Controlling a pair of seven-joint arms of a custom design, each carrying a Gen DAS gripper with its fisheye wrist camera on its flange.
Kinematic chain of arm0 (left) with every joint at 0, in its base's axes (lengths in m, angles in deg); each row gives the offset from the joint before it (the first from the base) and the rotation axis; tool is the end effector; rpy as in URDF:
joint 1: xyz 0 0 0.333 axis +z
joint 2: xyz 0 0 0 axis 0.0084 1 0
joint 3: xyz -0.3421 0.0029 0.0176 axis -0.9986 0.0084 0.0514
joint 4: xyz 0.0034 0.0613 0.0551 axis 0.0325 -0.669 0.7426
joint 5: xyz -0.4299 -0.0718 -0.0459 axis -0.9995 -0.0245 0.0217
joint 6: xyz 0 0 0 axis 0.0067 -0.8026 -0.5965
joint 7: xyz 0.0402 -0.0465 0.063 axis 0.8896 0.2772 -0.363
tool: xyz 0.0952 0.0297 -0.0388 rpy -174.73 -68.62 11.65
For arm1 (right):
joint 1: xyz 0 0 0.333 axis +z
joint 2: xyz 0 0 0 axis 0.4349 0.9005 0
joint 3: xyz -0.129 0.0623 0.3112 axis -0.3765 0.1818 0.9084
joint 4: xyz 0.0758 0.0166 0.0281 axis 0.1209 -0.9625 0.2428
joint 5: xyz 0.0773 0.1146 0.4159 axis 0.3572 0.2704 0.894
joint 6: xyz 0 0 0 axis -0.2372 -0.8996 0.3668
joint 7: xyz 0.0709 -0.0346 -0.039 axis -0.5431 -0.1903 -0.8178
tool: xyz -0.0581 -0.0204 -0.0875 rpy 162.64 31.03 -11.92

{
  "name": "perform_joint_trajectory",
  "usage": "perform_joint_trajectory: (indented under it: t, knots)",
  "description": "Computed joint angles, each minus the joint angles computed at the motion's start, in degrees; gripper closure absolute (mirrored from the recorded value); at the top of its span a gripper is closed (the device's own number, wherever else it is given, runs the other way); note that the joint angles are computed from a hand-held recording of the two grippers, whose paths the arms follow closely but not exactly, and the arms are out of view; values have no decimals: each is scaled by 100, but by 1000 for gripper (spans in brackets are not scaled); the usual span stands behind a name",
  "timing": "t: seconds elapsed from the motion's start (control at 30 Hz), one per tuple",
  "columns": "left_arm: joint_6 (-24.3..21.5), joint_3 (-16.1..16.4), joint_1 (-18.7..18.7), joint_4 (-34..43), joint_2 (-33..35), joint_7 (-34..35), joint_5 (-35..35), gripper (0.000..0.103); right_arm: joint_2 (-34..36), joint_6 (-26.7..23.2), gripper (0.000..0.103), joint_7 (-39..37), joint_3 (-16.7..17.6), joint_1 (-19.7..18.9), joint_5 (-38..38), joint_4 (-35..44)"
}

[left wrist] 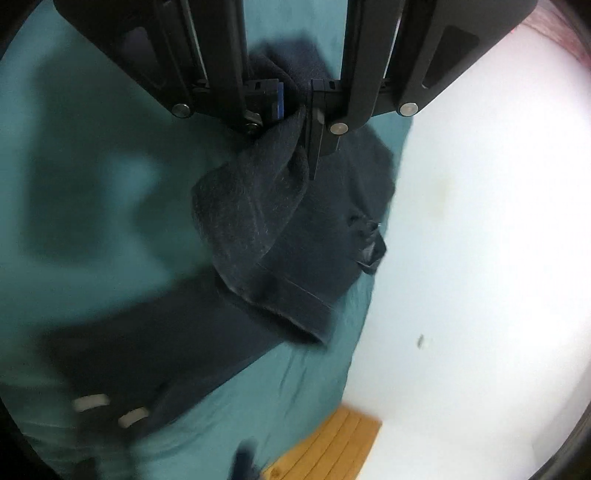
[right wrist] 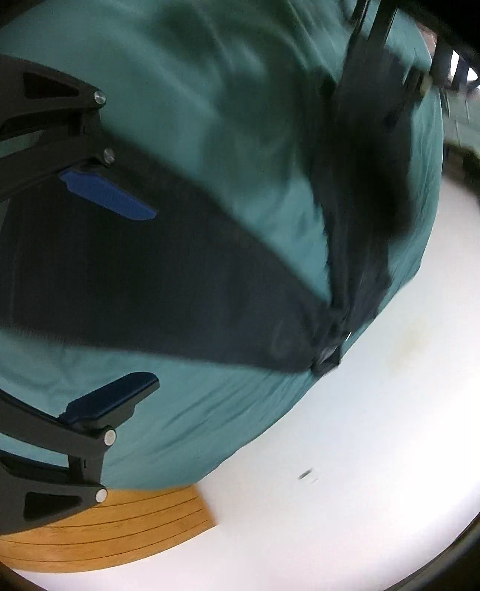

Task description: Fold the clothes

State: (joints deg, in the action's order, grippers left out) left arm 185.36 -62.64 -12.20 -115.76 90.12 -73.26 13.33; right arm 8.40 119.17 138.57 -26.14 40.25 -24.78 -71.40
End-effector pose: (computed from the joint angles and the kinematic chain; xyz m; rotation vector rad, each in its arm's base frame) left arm 0.5958 -0.2552 0.5099 0.6732 2.0692 -0.6547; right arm 0.5013 0.1711 0.6346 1.9491 -1.9718 1.2520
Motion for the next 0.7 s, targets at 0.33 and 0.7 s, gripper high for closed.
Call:
perform_joint_trajectory:
  t: [0.33,0.7]
  knots:
    - [1237,434,556,-1030,-419,1479,-440,86,596,332,20,-548,-29,189,-142,88]
    - [522,699,463,-1195,-820,3085,-2088,9,1650,1078,20,-358,308,1069,141,1333]
